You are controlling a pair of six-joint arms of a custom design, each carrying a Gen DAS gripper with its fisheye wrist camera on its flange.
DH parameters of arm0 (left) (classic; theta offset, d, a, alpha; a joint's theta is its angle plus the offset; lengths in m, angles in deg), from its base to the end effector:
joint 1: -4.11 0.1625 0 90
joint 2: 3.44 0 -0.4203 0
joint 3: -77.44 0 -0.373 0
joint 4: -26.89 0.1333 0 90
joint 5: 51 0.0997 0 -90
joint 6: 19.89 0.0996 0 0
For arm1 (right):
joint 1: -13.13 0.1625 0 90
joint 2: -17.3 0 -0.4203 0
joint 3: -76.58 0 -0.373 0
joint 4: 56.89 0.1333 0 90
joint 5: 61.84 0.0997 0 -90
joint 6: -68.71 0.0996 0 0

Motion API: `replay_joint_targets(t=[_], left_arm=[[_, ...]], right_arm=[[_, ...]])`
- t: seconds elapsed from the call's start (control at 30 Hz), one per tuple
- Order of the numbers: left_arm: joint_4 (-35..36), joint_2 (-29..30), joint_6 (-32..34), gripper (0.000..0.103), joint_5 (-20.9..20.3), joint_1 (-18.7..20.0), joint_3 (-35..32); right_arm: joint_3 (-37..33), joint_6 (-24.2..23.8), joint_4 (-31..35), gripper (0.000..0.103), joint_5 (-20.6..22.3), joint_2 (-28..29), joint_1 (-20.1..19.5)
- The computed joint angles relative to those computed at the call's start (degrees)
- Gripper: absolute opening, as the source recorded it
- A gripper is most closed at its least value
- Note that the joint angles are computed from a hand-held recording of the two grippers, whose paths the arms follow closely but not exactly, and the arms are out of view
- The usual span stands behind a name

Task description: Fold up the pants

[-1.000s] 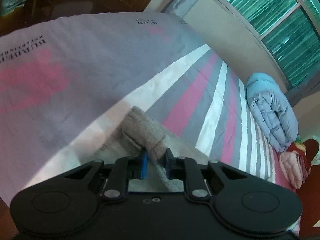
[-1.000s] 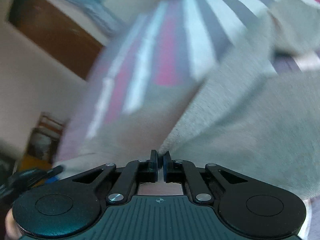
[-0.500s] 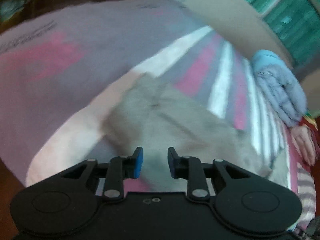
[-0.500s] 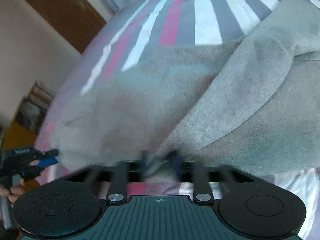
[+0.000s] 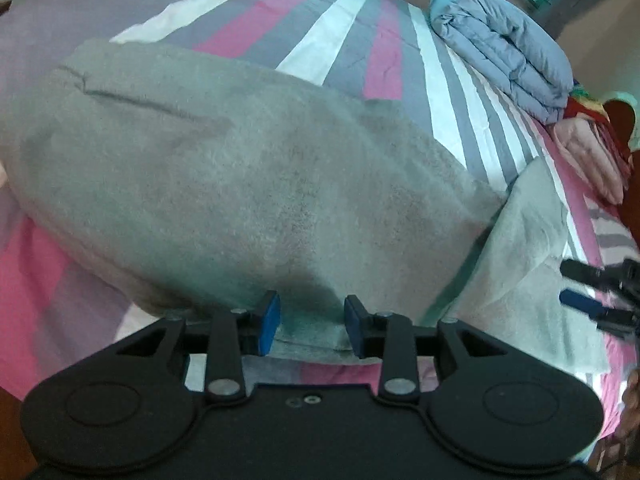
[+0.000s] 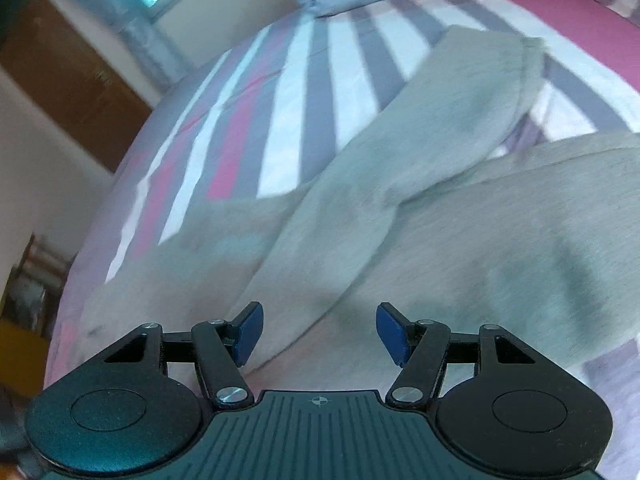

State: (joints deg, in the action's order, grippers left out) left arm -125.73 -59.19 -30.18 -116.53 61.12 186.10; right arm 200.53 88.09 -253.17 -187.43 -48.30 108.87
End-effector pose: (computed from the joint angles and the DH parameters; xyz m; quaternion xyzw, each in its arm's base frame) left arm -0.1667 -0.5774 0.1398 0.1741 0.9583 -0.1548 0.1658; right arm 0.1246 -0.4863 0.2475 -0.2266 -0.8492 0.4382 0.1885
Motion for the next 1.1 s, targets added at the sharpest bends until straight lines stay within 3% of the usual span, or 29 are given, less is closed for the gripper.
replay_joint_targets(t=[0.2, 0.37, 0.53, 0.6, 0.63, 0.67, 0.83, 0.97, 1.1], left_arm=[[-1.0, 0.2, -0.9, 0.026, -1.4, 0.6, 0.2], [-0.2, 0.2, -0.7, 0.026, -0.9, 0.5, 0.0], [-0.5, 1.8, 0.8, 0.026, 2.7, -1.4, -0.2], [-1.2, 1.9, 1.5, 0.026, 3.5, -1.8, 0.2], [-1.5, 1.9, 1.7, 0.026, 3.6, -1.9, 0.4], [-1.6, 1.8, 1.9, 0.026, 3.3, -1.7, 0.4], [-1.2, 1.0, 2.0, 0.026, 1.9, -0.9, 0.4], [-1.8, 1.1, 2.5, 0.026, 2.3, -1.0, 0.7], [-2.4, 1.4, 3.9, 0.026, 4.2, -2.0, 1.4]], right_arm=[[-12.0, -4.0, 11.5, 0.063, -3.4, 3.3, 0.3], [-23.8, -0.5, 24.3, 0.063, -9.0, 10.1, 0.1], [-29.6, 3.8, 36.7, 0.063, -16.6, 14.7, 0.4], [-29.9, 4.3, 41.5, 0.053, -18.6, 15.2, 0.2], [-29.0, 4.5, 41.5, 0.021, -18.5, 14.7, 0.0], [-27.1, 4.9, 39.4, 0.006, -16.9, 13.5, -0.3], [-15.4, 2.5, 26.8, 0.006, -13.1, 6.7, 0.5], [-0.8, 3.6, 7.8, 0.005, -8.3, 0.5, 1.9], [9.9, 9.0, -7.1, 0.006, -4.6, 2.4, -1.9]])
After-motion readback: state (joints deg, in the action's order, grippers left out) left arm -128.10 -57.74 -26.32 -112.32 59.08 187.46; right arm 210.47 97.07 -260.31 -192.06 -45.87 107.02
